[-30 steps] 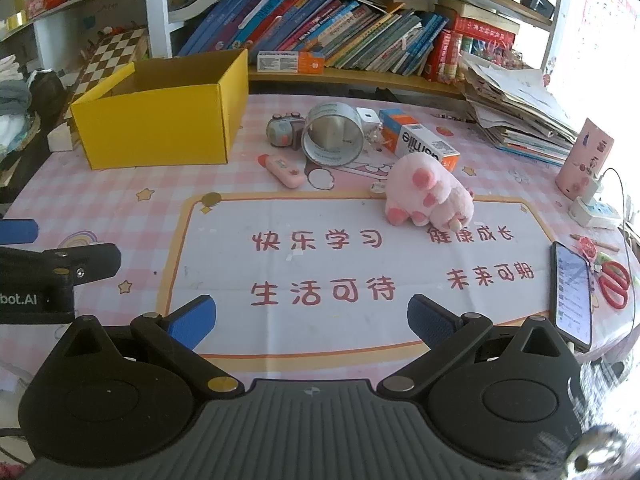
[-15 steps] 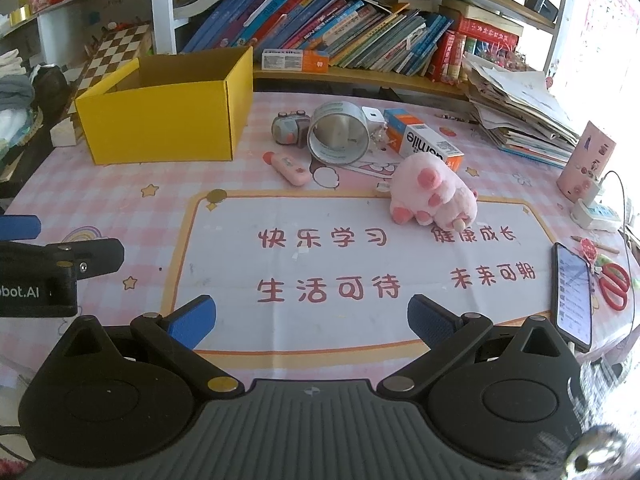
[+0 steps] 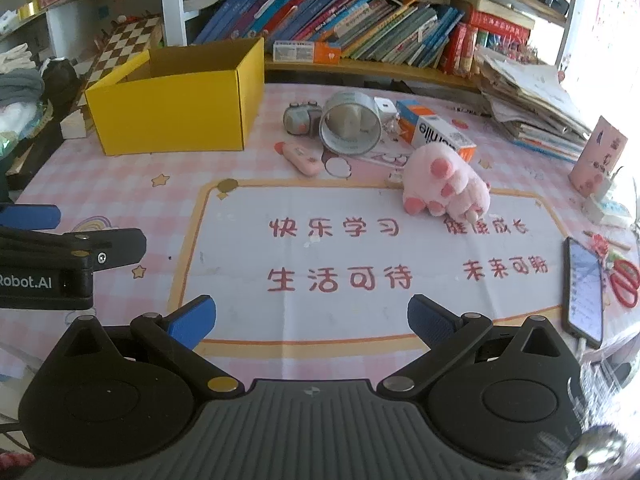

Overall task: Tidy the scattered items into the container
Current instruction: 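Move the right gripper onto the pink plush paw toy and close on it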

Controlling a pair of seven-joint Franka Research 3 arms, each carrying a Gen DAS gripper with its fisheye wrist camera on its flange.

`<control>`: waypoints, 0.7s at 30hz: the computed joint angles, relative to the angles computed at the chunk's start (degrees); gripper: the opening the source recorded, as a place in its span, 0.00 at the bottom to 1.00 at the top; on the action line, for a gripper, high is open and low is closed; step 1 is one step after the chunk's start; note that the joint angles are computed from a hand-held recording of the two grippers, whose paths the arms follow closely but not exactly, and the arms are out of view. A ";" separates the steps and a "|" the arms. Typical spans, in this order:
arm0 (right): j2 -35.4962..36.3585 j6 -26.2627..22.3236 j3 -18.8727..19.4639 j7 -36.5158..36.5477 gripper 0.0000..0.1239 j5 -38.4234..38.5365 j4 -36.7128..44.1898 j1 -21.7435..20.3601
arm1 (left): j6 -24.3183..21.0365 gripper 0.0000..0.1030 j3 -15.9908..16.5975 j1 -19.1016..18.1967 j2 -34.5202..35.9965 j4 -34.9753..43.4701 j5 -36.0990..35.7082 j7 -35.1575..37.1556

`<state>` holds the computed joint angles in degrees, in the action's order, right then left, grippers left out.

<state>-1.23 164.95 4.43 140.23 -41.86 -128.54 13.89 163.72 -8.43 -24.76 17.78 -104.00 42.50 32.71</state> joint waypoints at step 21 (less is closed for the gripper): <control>4.04 -1.02 -2.85 -9.57 0.83 8.03 3.95 -0.26 | 2.17 1.00 -1.50 0.06 7.12 7.55 -10.07 8.65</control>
